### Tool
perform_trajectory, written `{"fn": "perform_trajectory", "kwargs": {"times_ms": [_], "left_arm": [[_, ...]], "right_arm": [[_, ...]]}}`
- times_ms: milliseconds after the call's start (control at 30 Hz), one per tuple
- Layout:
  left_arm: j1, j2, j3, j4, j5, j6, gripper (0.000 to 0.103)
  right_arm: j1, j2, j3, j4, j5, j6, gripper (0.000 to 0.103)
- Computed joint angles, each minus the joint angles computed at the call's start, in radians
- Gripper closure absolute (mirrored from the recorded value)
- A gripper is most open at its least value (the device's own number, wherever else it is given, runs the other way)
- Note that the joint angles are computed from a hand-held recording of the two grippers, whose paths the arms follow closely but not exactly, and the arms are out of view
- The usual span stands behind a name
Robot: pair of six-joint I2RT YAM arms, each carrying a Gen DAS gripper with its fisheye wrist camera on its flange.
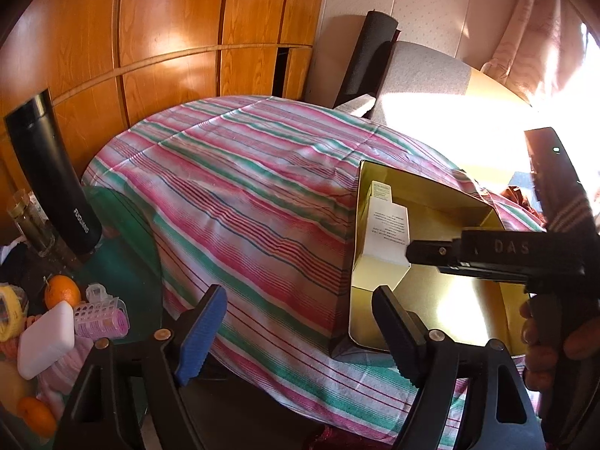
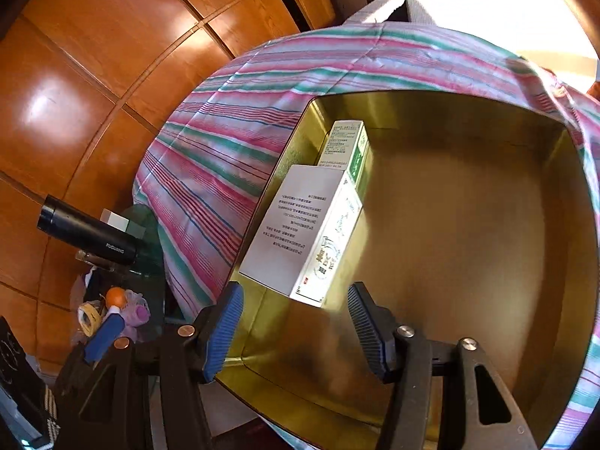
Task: Organize objects
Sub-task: 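Lower the white instruction box into the gold tray and open the right tool, then move the left tool to the plastic-wrapped bundle and grasp it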
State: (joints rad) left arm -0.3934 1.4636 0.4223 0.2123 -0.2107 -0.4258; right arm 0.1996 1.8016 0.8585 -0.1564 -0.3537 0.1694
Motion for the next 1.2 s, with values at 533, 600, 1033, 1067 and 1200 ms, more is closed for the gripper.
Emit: {"fn": "perform_trajectory", "kwargs": {"times_ms": [533,600,1033,1067,1200], "left_arm": [[-0.186,-0.04,0.037,-0.071,-0.086,-0.012,0.014],[-0.214,-0.033,0.048,-0.076,-0.094,-0.012,0.014],[-0.394,0.094,0.184,-0.11,-0.123,0.002,0.014],[-0.405,0.107,0.197,-0.112,-0.121,0.006,0.014],[-0.446,0.163,0.262,-0.12,-0.108,0.029,0.014]], "right_arm": [[-0.079,-0.49,-0.407,0.103,0.277,-0.166,0.026],[-0.12,-0.544,-0.438,0.091,0.273,-0.193,0.026],[-0.687,-0.694,-0.5,-0.005,0.097,-0.456,0.025],[-0.747,-0.684,-0.493,-0.01,0.078,-0.488,0.025],[-0.996,-0.605,-0.444,-0.016,0.002,-0.62,0.025]]}}
